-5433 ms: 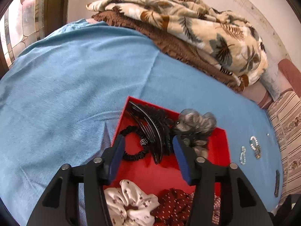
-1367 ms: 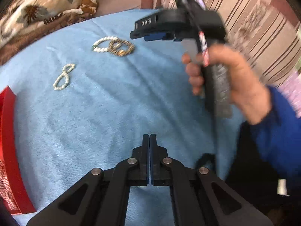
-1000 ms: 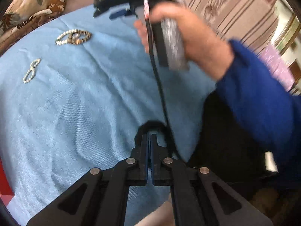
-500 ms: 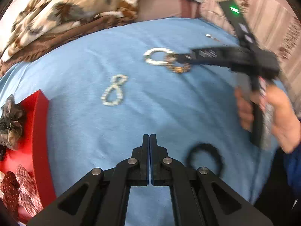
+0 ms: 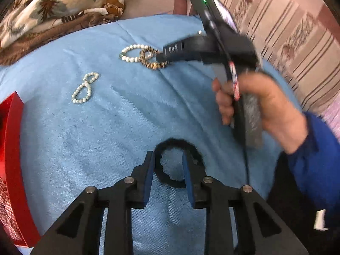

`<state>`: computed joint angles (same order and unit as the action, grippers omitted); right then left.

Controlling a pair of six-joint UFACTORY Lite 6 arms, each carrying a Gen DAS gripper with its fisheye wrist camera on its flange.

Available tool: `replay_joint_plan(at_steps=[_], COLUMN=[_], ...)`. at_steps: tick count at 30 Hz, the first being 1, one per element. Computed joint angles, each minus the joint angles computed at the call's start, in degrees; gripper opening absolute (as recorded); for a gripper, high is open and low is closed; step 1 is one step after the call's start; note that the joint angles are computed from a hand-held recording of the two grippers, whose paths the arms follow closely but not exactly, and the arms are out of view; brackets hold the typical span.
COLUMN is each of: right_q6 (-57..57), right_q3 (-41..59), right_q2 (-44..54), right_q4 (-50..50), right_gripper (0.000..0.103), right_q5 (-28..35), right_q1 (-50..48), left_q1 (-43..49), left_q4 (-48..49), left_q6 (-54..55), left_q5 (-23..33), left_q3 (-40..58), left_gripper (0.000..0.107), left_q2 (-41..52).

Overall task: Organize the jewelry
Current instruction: 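Grasp the leopard-print scrunchie beside the pearl bracelet with the right tool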

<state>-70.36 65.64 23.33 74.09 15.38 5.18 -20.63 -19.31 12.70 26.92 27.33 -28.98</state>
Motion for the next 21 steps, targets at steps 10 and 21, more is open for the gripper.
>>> replay_joint_plan(at_steps=[10,21], right_q6=[-9.4,-13.9], right_q3=[-4.8,-20.2], right_q2=[-5.8,-24.8], right_q4=[9.1,17.2], right_gripper=[0.008,0.008], right_q5=[-1.5,-0.3], right_q1=[0.6,0.2], left_q1=[-2.3,6.1], left_q4=[10.6,8.9], left_q6=[-14.8,-13.2], left_q5=[1.9,15.8], left_q3=[0.4,4.4], left_gripper=[0.006,0.006], left_q2=[-2.5,-19.6])
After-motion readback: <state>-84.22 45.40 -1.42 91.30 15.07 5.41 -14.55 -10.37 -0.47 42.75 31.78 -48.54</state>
